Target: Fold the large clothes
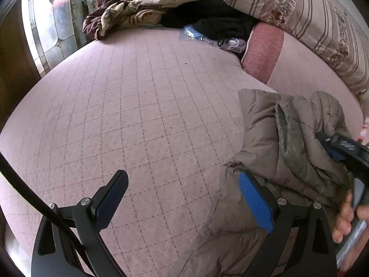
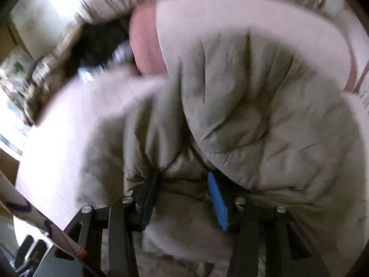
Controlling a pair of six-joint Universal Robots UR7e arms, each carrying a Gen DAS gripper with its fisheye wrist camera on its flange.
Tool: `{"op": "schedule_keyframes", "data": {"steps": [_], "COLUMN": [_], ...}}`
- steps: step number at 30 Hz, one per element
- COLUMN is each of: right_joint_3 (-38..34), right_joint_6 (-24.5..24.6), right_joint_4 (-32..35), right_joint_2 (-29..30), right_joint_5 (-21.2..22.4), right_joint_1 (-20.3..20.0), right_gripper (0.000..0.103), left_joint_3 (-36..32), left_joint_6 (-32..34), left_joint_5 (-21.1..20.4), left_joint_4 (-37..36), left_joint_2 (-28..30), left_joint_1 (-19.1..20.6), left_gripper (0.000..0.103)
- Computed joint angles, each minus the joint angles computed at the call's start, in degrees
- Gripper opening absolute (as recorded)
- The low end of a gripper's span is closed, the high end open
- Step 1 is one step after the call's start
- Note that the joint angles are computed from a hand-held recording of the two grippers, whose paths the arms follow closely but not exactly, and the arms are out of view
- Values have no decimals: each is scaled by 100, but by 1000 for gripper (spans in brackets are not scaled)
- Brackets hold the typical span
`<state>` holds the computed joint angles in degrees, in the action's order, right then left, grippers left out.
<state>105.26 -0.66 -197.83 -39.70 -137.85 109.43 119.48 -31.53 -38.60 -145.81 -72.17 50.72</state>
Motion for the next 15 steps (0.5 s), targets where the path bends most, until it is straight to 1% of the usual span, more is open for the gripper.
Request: {"op": "schedule_keyframes", "data": {"steps": [2,3,5,6,8,9,10,11,13,14,15], "right_joint_3": [78,84,-4,-173,-494,-637,-725,-679,-319,-110,74], "right_joint_6": [-294,-290,-160,-172,-337,-557,-691,-779,-961,-1000,-1048], "right_joint_4": [-502,-568,-230,62,346,254,213,173,-45,-206,-463], "right_joint_2": [74,111,246,413,744,913,989,955,679,532,402], "right_joint_5": [-1,47,205,95,-253,-500,-653,-680,-452,-430,-498], "right_joint_1": [180,240,248,234,208,235,298,372,490,554,605], "right_gripper": [49,49,49,51,60,61,61,61,61,61,61], "left_joint_3": [6,13,26,39,51,50,51,46,55,58,71], "left_joint_6": [-4,-13,-30,-36,-16,17,45,69,119,123,125], "left_joint_5": [32,51,65,74,108,127,152,169,112,93,84], "left_joint_4": [-34,-38,-20,-22,-34,-53,-61,-54,-55,-59,-73], "left_joint_2": [-12,-15,-22,-22,-1,19,35,51,53,47,31], "left_joint_1": [-7,-12,-20,-28,-46,-52,-57,-62,-67,-70,-77], "left_gripper": [96,96,96,96,96,96,96,96,96,96,96]}}
